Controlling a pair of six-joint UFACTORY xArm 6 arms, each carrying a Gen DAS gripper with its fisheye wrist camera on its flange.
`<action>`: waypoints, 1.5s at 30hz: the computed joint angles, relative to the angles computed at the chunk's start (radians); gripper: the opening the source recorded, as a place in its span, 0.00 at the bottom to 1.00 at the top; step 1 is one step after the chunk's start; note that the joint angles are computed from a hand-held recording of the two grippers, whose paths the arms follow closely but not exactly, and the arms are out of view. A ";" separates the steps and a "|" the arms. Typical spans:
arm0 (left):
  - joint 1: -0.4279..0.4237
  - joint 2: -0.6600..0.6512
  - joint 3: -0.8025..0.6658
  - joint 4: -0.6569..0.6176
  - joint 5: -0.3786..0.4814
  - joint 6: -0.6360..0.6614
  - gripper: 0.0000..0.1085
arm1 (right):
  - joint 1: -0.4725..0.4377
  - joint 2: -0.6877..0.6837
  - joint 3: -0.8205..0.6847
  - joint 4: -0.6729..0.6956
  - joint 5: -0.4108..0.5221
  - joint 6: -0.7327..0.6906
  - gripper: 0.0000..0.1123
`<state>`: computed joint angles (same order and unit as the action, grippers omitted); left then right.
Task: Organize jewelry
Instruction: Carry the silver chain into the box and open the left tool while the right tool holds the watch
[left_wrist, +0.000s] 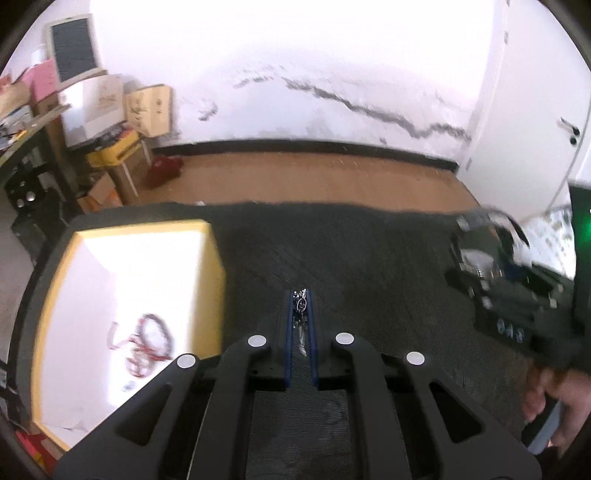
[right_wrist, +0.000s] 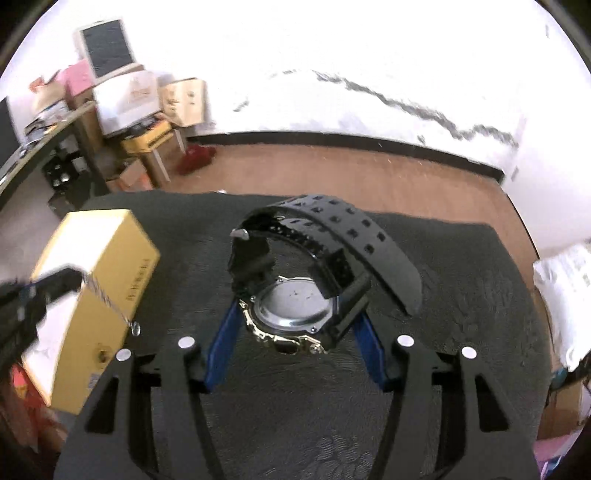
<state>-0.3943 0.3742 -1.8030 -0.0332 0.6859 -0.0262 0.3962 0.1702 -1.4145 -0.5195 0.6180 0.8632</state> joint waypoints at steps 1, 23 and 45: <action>0.019 -0.019 0.004 -0.012 -0.003 0.007 0.06 | 0.012 -0.001 -0.009 -0.001 0.000 -0.002 0.52; 0.295 -0.095 0.197 -0.011 -0.041 -0.004 0.06 | 0.215 0.412 -0.634 0.105 0.197 -0.185 0.52; 0.326 -0.054 0.210 0.022 -0.010 -0.001 0.06 | 0.254 0.595 -0.926 0.189 0.271 -0.285 0.52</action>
